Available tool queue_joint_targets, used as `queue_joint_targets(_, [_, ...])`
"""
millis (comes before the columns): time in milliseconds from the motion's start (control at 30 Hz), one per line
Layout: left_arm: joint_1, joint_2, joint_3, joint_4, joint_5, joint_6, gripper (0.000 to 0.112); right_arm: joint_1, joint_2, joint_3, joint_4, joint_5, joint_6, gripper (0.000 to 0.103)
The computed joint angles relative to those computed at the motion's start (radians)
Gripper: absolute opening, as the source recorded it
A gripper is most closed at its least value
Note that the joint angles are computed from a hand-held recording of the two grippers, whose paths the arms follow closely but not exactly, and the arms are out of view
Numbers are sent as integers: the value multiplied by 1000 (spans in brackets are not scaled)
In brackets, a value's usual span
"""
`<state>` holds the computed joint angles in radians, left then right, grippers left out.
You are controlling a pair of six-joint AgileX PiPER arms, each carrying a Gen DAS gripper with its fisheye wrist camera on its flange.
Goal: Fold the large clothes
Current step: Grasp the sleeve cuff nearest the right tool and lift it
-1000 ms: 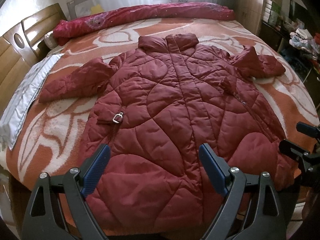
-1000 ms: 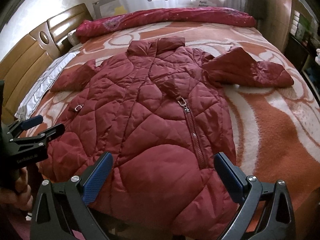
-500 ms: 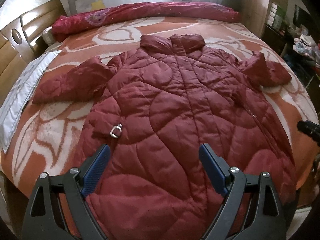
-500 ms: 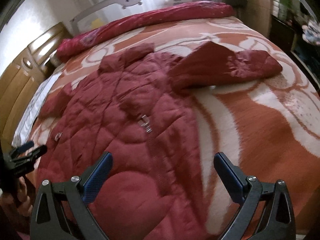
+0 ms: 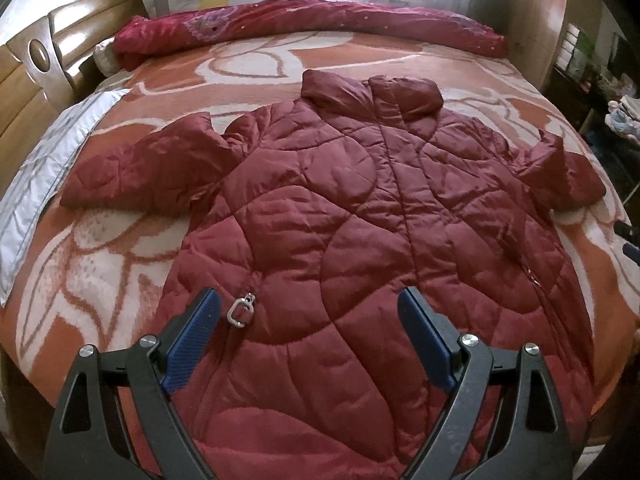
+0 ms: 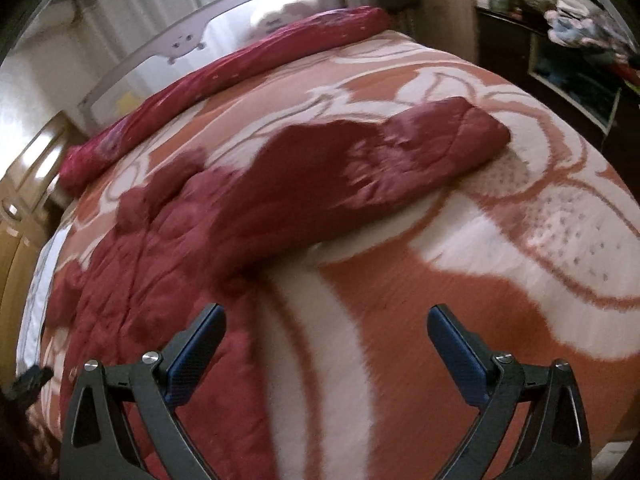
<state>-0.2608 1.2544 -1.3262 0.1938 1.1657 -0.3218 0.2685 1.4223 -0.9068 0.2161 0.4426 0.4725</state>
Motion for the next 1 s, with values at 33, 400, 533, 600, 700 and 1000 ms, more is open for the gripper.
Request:
queue_joint_targets(33, [2,10,-5,-2,3,0,91,-41,25,-1,63,-21,-77,100])
queue_joint_targets(400, [-23,110,-34,6,3,-14,91,-348,388,-143,511,-139,-530,64])
queue_joint_targets(533, [-34,142,-36,10,-2,-28,91,-418,518,-229,703,-149,-683,62])
queue_joint_targets(600, [-41,158,-39,11,0,-33,91,-446,577,-266,835,-135,-776,61])
queue_joint_targets(700, [-55,180,-45,13,1,-43,91,-465,631,-297,1041,-140,-951,61])
queue_joint_targets(1000, [-68,189,-51,-13,-6,-31,91,-439,578,-284,1269,-124,-1221,9])
